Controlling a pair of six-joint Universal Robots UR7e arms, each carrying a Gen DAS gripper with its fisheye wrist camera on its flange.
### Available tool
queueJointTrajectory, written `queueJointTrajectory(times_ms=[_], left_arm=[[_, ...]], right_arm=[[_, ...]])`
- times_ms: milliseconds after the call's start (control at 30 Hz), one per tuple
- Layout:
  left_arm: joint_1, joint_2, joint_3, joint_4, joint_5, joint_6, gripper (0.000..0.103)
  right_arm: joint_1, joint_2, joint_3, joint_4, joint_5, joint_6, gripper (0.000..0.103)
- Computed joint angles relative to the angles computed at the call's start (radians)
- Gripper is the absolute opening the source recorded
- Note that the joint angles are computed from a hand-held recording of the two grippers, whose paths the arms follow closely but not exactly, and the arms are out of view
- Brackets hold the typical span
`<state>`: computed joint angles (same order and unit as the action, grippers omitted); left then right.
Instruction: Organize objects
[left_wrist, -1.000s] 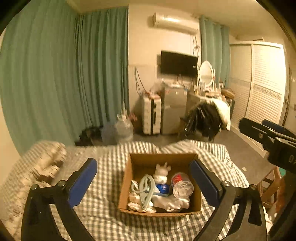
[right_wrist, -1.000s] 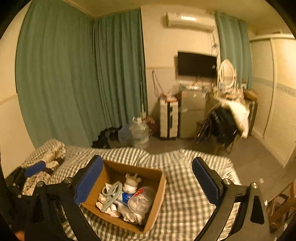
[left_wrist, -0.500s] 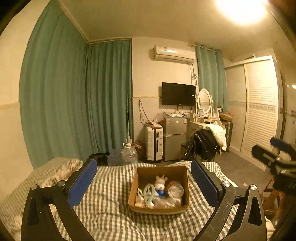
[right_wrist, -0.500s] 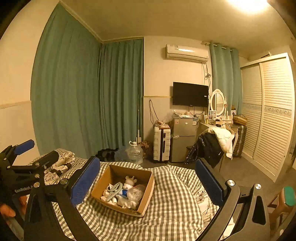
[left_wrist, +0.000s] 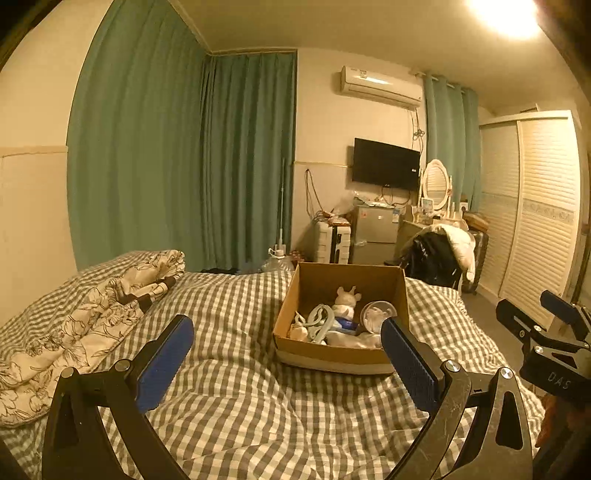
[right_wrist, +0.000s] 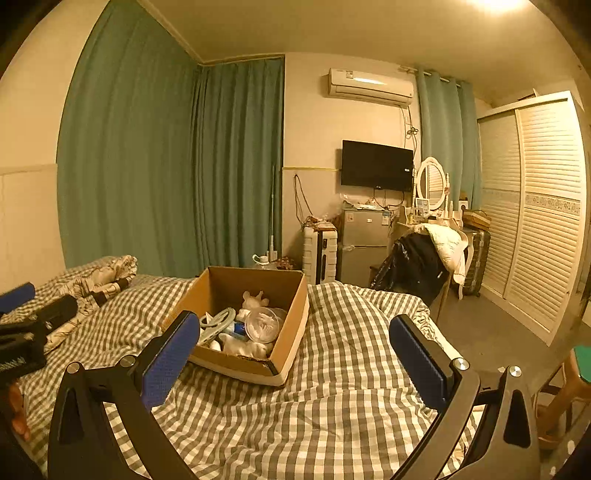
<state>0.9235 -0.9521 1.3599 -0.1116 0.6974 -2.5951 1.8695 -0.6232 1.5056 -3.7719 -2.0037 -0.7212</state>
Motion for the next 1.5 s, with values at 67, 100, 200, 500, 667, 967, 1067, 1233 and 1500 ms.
queueJointTrajectory(times_ms=[67,100,200,500,667,967,1067,1233,1500], left_arm=[[0.000,0.002,-0.001,-0.002,-0.010,0.010,0.103],[0.002,0.001,0.003,0.000,-0.010,0.003,0.103],[0.006,0.001,-0.007,0.046,0.000,-0.046,0.103],[0.001,-0.004,-0.008,0.060,-0.004,-0.054,0.103],[0.000,-0.003,-0.010,0.059,-0.003,-0.049,0.103],[-0.001,0.005,-0.022,0.075,-0.006,-0.051,0.103],[-0.001,0.006,-0.025,0.077,-0.010,-0.052,0.103],[-0.001,0.007,-0.028,0.079,-0.013,-0.053,0.103],[0.000,0.011,-0.030,0.086,-0.019,-0.061,0.103]], right_arm=[[-0.002,-0.007,0.005,0.021,-0.001,0.018,0.103],[-0.003,-0.007,0.005,0.028,-0.003,0.028,0.103],[0.001,-0.006,0.008,0.024,-0.014,0.022,0.103],[0.005,0.000,0.001,0.027,-0.020,0.014,0.103],[0.005,-0.003,0.002,0.032,-0.016,0.020,0.103],[0.004,-0.007,0.005,0.035,-0.012,0.028,0.103],[0.004,-0.007,0.004,0.039,-0.013,0.029,0.103],[0.006,-0.007,0.006,0.039,-0.012,0.026,0.103],[0.007,-0.005,0.006,0.045,-0.012,0.025,0.103]])
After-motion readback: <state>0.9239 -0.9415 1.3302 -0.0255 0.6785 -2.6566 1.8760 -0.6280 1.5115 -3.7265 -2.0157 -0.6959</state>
